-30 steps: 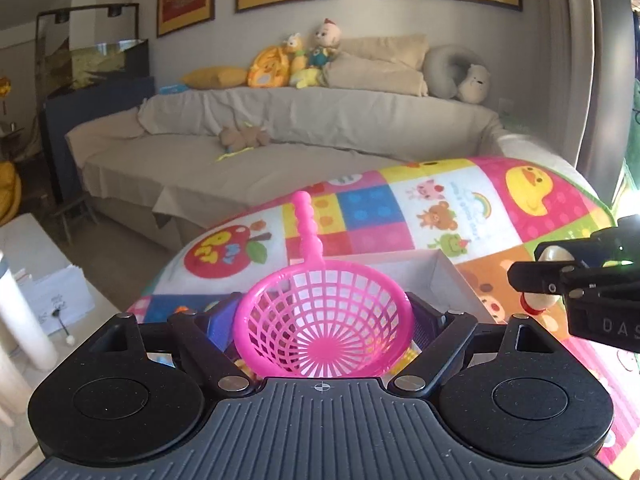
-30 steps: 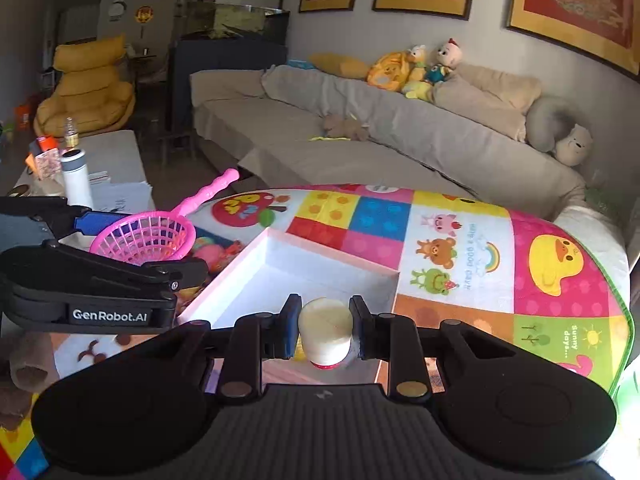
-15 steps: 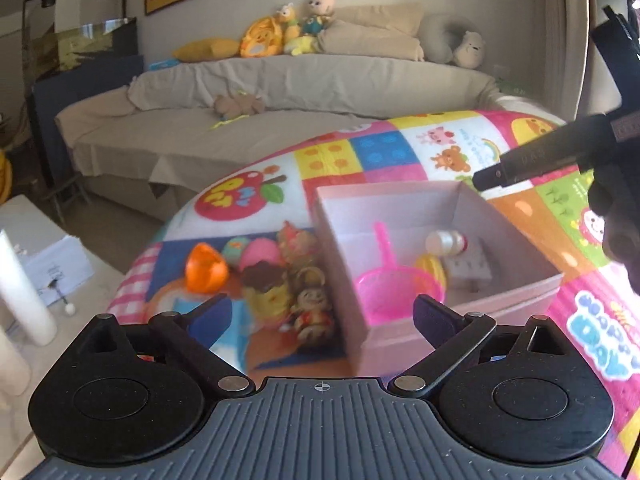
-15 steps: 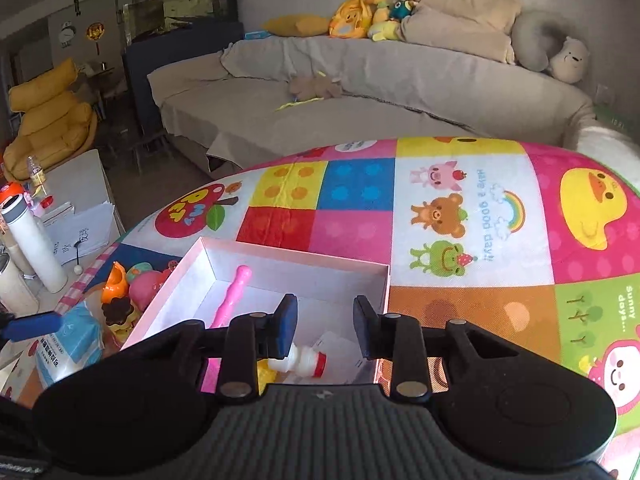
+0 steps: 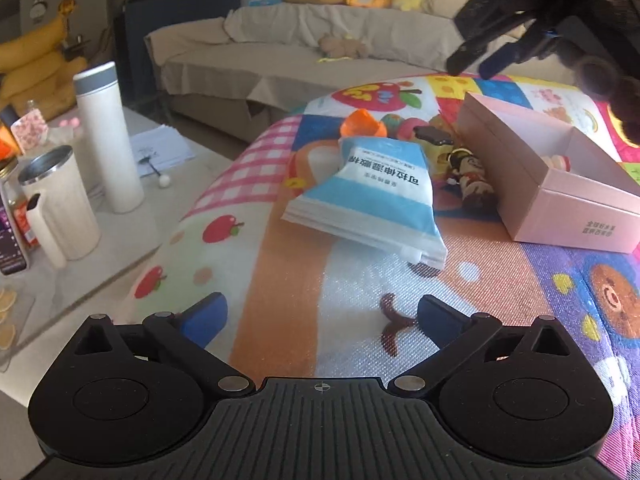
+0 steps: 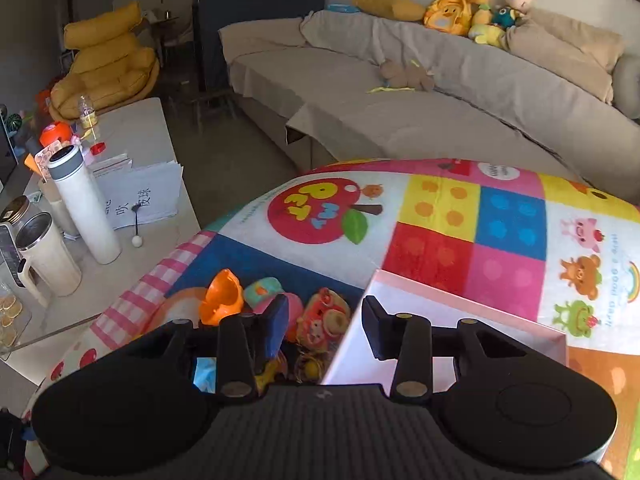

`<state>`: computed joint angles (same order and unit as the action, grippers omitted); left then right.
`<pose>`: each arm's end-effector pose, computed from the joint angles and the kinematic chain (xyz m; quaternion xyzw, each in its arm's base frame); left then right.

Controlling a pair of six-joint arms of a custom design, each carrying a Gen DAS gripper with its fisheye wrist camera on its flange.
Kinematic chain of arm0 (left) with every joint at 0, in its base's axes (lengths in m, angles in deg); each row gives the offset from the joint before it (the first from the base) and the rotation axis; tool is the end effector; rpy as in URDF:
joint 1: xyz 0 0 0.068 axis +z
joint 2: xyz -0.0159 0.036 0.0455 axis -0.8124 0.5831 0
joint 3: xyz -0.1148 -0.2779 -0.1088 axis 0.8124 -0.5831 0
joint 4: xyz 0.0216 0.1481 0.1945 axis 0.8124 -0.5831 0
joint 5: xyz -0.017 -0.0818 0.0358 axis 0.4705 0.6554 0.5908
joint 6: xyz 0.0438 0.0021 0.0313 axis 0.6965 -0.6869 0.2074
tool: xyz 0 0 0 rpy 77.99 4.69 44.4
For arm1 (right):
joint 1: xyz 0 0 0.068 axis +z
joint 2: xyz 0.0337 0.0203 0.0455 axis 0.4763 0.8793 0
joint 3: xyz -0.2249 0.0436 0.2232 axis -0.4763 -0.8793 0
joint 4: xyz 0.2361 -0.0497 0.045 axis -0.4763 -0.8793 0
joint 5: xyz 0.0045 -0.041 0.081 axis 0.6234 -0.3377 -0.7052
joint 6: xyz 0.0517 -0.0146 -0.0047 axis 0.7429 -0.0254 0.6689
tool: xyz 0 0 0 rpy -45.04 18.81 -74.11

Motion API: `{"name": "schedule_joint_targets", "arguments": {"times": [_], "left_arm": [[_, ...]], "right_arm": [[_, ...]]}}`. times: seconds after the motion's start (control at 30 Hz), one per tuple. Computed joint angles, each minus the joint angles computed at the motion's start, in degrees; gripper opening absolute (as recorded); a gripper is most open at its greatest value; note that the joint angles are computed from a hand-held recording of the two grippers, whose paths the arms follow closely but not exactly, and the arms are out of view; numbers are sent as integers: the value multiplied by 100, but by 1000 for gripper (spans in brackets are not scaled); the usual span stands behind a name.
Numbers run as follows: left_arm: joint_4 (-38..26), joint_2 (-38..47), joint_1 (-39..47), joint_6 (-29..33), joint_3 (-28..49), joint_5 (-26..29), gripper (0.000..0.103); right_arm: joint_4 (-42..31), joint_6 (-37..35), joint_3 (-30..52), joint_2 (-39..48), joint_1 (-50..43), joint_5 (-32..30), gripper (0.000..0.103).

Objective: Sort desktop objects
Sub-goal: 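Grasp the orange toy with the right gripper and lift it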

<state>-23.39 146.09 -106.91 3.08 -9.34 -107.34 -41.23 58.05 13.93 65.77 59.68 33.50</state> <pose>0.1521 -0.1674 0.0522 0.0202 0.9141 -0.0369 0.4033 0.3336 0.1921 0.1698 -0.1097 0.9208 0.0251 0.3735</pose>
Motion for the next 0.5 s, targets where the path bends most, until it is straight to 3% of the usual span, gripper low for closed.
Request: {"name": "schedule_joint_targets", "arguments": {"times": [0.23, 0.5], "left_arm": [[28, 110, -13, -69, 58, 30, 103], [155, 138, 21, -77, 20, 84, 103]], "right_arm": [[-1188, 373, 2090, 1467, 158, -707, 37], [-2010, 41, 3626, 2700, 516, -239, 44]]}}
